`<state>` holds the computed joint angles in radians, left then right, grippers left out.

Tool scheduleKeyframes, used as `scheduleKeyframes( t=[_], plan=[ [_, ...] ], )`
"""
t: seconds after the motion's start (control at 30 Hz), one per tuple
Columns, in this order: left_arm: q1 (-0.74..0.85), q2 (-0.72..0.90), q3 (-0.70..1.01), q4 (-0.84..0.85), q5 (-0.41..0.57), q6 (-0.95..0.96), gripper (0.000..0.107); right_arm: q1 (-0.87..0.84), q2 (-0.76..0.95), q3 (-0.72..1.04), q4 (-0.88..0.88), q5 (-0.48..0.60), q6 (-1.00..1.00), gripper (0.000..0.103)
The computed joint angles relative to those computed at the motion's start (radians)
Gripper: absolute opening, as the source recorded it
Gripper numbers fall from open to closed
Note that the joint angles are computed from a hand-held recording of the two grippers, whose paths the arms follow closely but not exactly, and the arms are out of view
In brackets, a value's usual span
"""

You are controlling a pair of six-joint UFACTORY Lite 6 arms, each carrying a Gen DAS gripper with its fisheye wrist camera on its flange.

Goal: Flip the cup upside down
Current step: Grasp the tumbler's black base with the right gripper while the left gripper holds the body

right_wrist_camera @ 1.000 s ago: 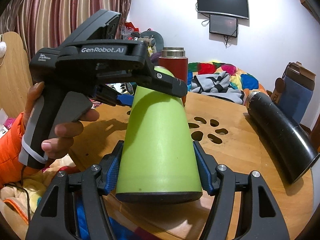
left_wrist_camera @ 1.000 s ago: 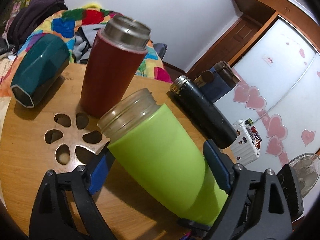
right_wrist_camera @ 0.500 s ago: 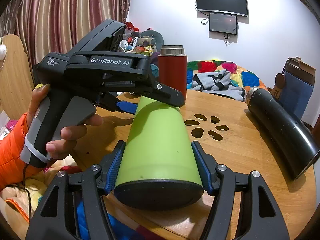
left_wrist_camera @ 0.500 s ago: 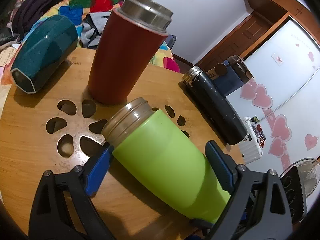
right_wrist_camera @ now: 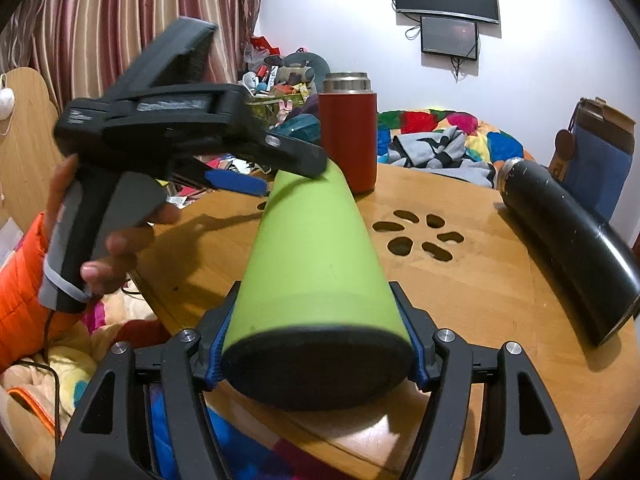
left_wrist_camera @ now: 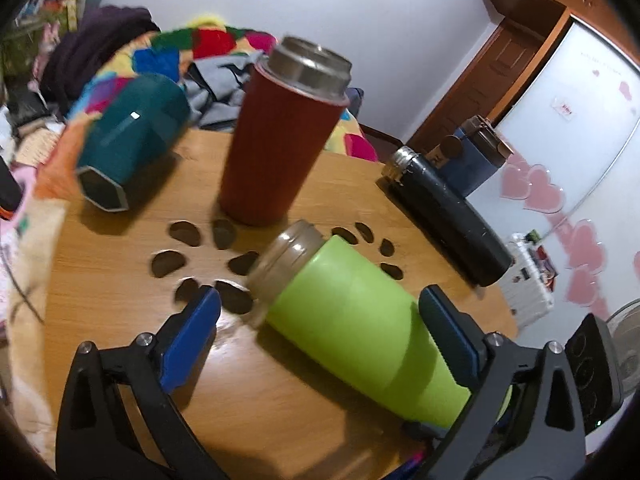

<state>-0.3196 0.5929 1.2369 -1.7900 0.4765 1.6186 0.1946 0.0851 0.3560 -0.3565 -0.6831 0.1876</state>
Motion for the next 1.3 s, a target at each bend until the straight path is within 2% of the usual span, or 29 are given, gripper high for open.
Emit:
scheduleKeyframes(
  t=[0.17, 0.27, 0.43, 0.57, 0.8, 0.9, 1.07, 1.3],
  plan=[
    [0.014, -0.083, -0.097, -0.106, -0.003, 0.111, 0.101, -0.009, 0.011, -0.007, 0.01, -0.005, 0.018, 0.063],
    [0.011, -0.136, -0.143, -0.15, 0.015, 0.165, 0.101, 0.011, -0.022, -0.031, 0.084, -0.004, -0.027, 0.063],
    [-0.047, -0.266, -0.236, -0.209, 0.037, 0.282, 0.101, 0.034, -0.174, -0.106, 0.168, 0.021, -0.069, 0.062],
    [-0.089, -0.336, -0.268, -0.187, 0.061, 0.283, 0.101, 0.056, -0.314, -0.158, 0.249, 0.056, -0.126, 0.062],
    [-0.171, -0.478, -0.339, -0.205, 0.04, 0.35, 0.101, 0.124, -0.585, -0.216, 0.423, 0.173, -0.266, 0.062],
    [-0.191, -0.515, -0.342, -0.198, 0.028, 0.348, 0.101, 0.15, -0.636, -0.195, 0.498, 0.217, -0.336, 0.062],
    [-0.19, -0.5, -0.289, -0.135, 0.012, 0.302, 0.101, 0.169, -0.658, -0.142, 0.547, 0.257, -0.39, 0.062],
    [-0.118, -0.418, -0.18, -0.021, 0.061, 0.162, 0.101, 0.154, -0.493, -0.002, 0.516, 0.231, -0.35, 0.062]
  ],
)
